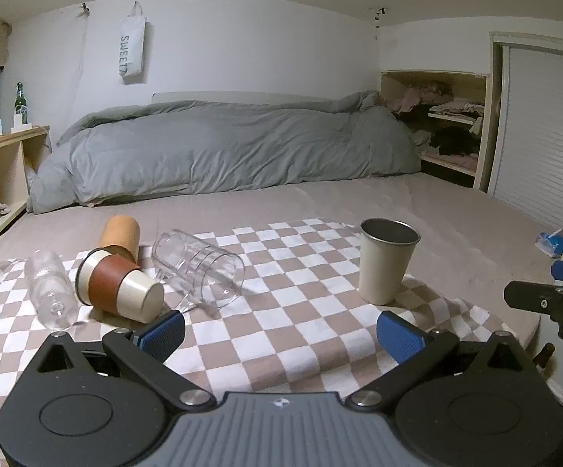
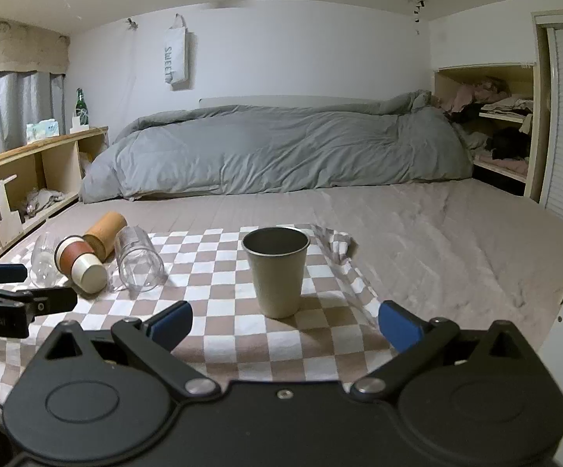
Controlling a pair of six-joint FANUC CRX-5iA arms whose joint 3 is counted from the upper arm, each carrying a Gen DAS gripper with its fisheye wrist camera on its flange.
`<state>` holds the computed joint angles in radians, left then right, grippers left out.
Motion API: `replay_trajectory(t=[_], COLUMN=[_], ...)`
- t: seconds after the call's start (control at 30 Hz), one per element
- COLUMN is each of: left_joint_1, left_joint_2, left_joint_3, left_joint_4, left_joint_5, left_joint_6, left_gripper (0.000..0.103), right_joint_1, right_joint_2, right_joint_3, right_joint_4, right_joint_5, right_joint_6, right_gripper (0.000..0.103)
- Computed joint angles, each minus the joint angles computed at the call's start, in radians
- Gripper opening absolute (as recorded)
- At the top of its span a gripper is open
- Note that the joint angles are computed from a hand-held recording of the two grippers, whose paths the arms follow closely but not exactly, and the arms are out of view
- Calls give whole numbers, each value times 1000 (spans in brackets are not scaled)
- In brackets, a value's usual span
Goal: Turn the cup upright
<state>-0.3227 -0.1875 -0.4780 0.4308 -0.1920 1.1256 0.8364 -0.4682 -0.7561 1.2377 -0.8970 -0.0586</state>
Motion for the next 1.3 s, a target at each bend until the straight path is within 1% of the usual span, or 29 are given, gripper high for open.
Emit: replay_trajectory(t=[0.03,0.23,0.5,0.67,0.73,0.9,1.03,1.3], left_joint_1=[2,7,6,7,8,10,11,14], left_joint_2=[-4,-14,-15,-14,-15,-16,-19,-18], left_joint_3=[2,-5,-12,6,8,5,-7,-6], left_joint_4=[-25,-37,-13,-80,-88,-87,-57,-52], left_joint_5=[-1,-3,-11,-23,-26,-18,-2,-3], left_joint_6=[22,14,-8,63,73,71,45,40], left_gripper=[103,103,103,103,103,103,103,103], right_joint_1=[8,28,34,35,35,31,24,21], right_joint_2=[2,15,21,27,27,28,21,13], right_joint_3=[-3,-3,1,4,4,-2,-11,-20], right_joint_4=[2,8,8,7,8,17,29,45], right_joint_5=[-7,-26,-30,-29,-30,-29,-23,-19], right_joint_6=[-4,-14,-8,-6,-7,-22,-31,-41], right_gripper=[103,103,103,103,103,103,103,103])
